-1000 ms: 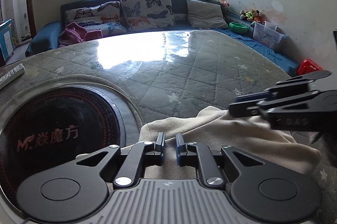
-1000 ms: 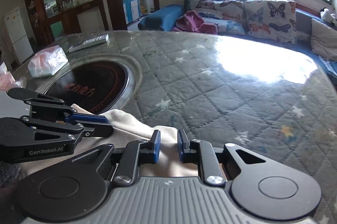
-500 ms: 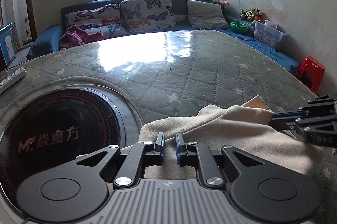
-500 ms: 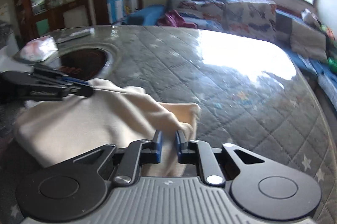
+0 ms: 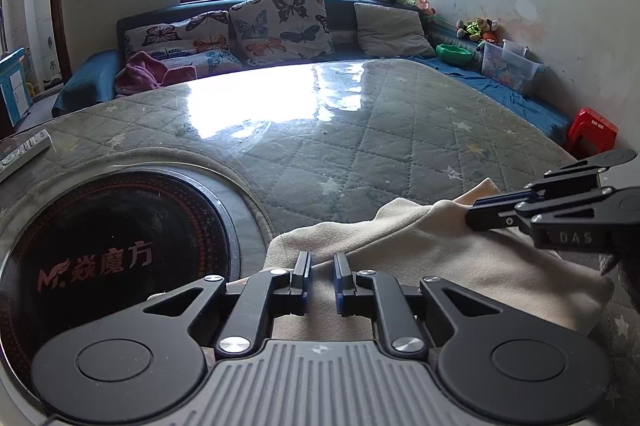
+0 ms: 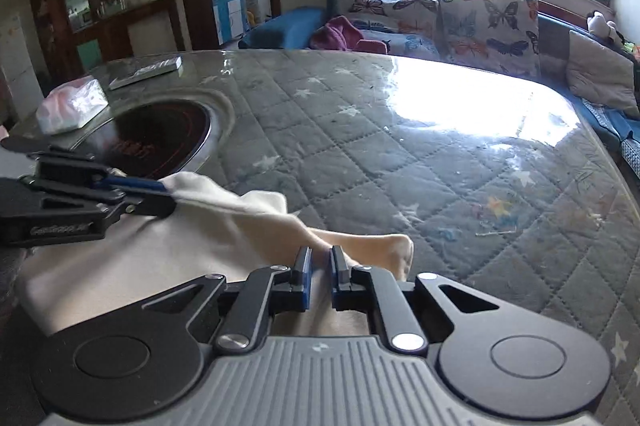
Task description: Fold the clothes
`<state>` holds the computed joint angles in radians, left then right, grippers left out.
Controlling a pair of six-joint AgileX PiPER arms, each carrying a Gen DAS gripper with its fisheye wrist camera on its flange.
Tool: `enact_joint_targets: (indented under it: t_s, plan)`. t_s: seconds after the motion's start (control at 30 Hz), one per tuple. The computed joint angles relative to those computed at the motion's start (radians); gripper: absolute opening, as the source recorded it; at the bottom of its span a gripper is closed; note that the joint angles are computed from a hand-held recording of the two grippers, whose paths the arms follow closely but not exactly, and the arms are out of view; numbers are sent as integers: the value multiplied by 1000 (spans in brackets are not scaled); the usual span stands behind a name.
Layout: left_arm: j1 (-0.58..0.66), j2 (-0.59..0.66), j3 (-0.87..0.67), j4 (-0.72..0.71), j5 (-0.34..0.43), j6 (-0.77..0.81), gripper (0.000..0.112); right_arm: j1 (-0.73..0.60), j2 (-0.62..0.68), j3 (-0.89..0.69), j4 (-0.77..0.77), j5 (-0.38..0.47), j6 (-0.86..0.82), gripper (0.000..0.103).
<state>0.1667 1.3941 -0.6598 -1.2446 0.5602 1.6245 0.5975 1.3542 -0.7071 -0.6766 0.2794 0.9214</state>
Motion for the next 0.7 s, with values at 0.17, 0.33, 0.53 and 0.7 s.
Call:
enact_joint_targets:
  t_s: [0.17, 0.33, 0.53, 0.7]
  plan:
    - [49, -68, 39, -15, 57, 30, 23, 54, -114, 25, -18, 67, -5, 8]
    - [144, -209, 116, 19, 238, 55, 23, 162, -230, 69, -22, 165, 15, 8]
    - [223, -317, 219, 70, 369, 65, 23, 271, -286, 130, -86, 238, 143, 8]
    - [264, -307, 261, 86, 353, 82, 23, 263, -269, 180, -165, 215, 262, 9]
